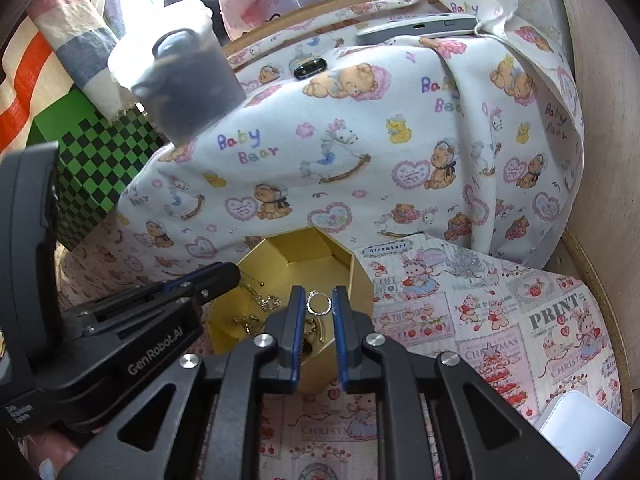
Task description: Organize jewelry
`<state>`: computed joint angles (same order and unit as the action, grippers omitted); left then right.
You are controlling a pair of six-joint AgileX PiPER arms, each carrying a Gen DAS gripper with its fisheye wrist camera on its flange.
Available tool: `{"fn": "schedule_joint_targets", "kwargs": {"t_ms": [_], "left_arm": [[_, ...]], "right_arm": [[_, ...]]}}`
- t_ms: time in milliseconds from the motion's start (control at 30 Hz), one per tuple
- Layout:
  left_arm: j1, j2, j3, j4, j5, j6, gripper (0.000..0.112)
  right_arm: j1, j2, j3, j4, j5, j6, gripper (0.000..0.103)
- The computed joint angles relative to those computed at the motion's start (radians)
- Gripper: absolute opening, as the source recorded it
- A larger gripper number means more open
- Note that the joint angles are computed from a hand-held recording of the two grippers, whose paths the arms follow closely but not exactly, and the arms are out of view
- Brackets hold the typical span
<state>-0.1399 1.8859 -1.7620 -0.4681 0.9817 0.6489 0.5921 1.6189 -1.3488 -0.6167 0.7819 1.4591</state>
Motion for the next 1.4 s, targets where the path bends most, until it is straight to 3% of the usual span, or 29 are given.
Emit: {"fn": "schedule_joint_targets", "kwargs": {"t_ms": [167, 367, 433, 500, 667, 800, 867, 933, 1100, 1167, 1233, 1400], "left_arm": [[0.018, -0.003, 0.025, -0.014, -0.015, 0.031, 0.005], [0.077, -0.052, 0.068, -0.071, -0.026, 0.113, 0.025], [0.105, -0.081, 0.097, -0.105, -0.038, 0.160, 0.033], [0.141, -0.114, 0.128, -0.149, -0.049, 0.218, 0.038], [0.239, -0.217, 0.244, -0.293, -0.112, 0.403, 0.058], [0.331, -0.263, 0.296, -0.444, -0.101, 0.550, 0.071], [0.385, -0.312, 0.375, -0.582, -0.136, 0.685, 0.078], [0.440, -0.361, 0.453, -0.731, -0.150, 0.828, 0.088], [0.561, -0.381, 0.482, -0.864, -0.025, 0.951, 0.102], [0.595, -0.378, 0.489, -0.893, -0.002, 0.974, 0.102], [0.620, -0.378, 0.514, -0.935, 0.002, 1.023, 0.102], [0.666, -0.353, 0.596, -1.073, -0.002, 1.171, 0.102]], "right_arm": [[-0.003, -0.012, 0.010, 0.009, -0.007, -0.004, 0.013], [0.009, -0.013, 0.010, -0.006, -0.004, 0.008, 0.022], [0.035, -0.005, -0.010, -0.050, 0.046, 0.034, 0.031], [0.055, -0.001, -0.027, -0.079, 0.080, 0.041, 0.031], [0.111, 0.004, -0.063, -0.149, 0.156, 0.062, 0.038], [0.164, 0.020, -0.106, -0.202, 0.218, 0.061, 0.041], [0.190, 0.026, -0.124, -0.235, 0.250, 0.067, 0.044], [0.210, 0.017, -0.128, -0.257, 0.254, 0.074, 0.050], [0.289, 0.020, -0.160, -0.363, 0.318, 0.128, 0.062], [0.322, 0.036, -0.179, -0.411, 0.349, 0.137, 0.073], [0.344, 0.050, -0.184, -0.460, 0.369, 0.163, 0.099], [0.348, 0.087, -0.152, -0.542, 0.340, 0.222, 0.103]]}}
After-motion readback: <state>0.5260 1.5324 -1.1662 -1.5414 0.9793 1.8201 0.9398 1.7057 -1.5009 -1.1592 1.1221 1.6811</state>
